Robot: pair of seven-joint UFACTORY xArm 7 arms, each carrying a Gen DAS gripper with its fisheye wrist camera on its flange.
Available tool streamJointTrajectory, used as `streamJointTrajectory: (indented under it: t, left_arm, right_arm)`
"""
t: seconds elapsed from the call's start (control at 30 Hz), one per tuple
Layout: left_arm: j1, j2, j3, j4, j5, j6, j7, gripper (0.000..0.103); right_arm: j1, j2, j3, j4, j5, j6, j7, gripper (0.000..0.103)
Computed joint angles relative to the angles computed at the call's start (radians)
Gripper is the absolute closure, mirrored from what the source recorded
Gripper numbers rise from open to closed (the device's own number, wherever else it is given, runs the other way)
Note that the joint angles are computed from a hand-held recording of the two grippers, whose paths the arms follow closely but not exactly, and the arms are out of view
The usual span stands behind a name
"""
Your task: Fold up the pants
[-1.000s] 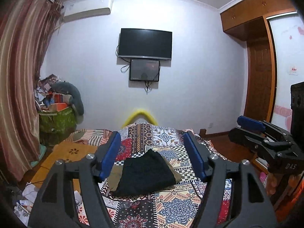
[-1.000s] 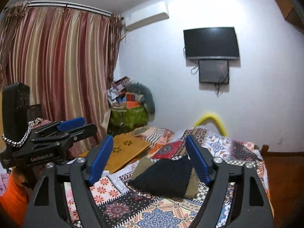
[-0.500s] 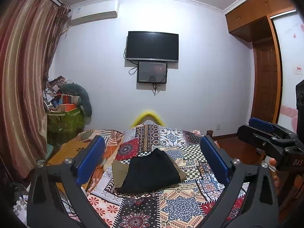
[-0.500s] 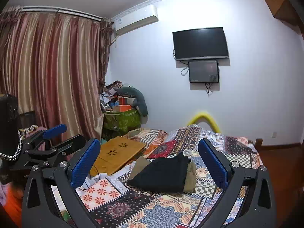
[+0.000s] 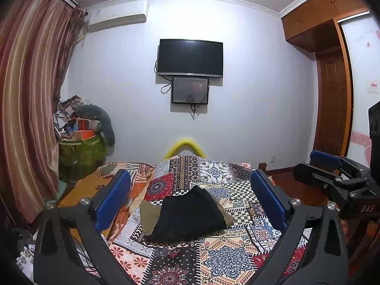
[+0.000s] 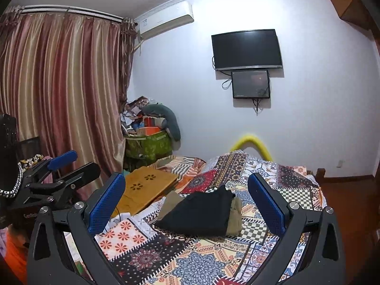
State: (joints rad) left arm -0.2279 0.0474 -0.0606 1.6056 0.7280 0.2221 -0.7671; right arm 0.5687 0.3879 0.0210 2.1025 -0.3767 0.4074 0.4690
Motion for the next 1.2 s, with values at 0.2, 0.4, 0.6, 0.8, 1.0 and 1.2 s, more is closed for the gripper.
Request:
streamJointTrajectory:
  t: [0.2, 0.4, 0.6, 0.8, 1.0, 1.2]
  left_arm:
    - [0.001, 0.000, 0.000, -0.006, -0.011, -0.007, 0.010, 0.001]
    - [-0.002, 0.004, -0.001, -0.004, -0.026, -0.009, 0.027, 0.001]
    - [-0.005, 0.004, 0.000, -0.005, -0.027, -0.012, 0.031, 0.001]
    - [-0.010, 0.010, -0.001, 0.004, -0.051, -0.010, 0.060, 0.001]
    - [-0.016, 0.013, 0.002, 0.008, -0.060, -0.012, 0.073, 0.001]
    - [-0.017, 0.014, 0.002, 0.008, -0.083, -0.018, 0.099, 0.001]
  right_arm:
    - [0.002, 0.003, 0.001, 0.011, 0.002, 0.011, -0.004, 0.000]
    - [0.000, 0.003, -0.001, 0.013, 0.001, 0.012, -0.004, 0.000]
    - [-0.004, -0.007, -0.002, 0.002, -0.001, 0.012, 0.002, 0.000]
    - [-0.007, -0.019, -0.003, -0.015, -0.008, 0.004, 0.014, 0.000]
    - [-0.009, -0.024, -0.002, -0.023, -0.017, -0.001, 0.021, 0.000]
    - [-0.011, -0.034, -0.003, -0.035, -0.028, -0.005, 0.033, 0.000]
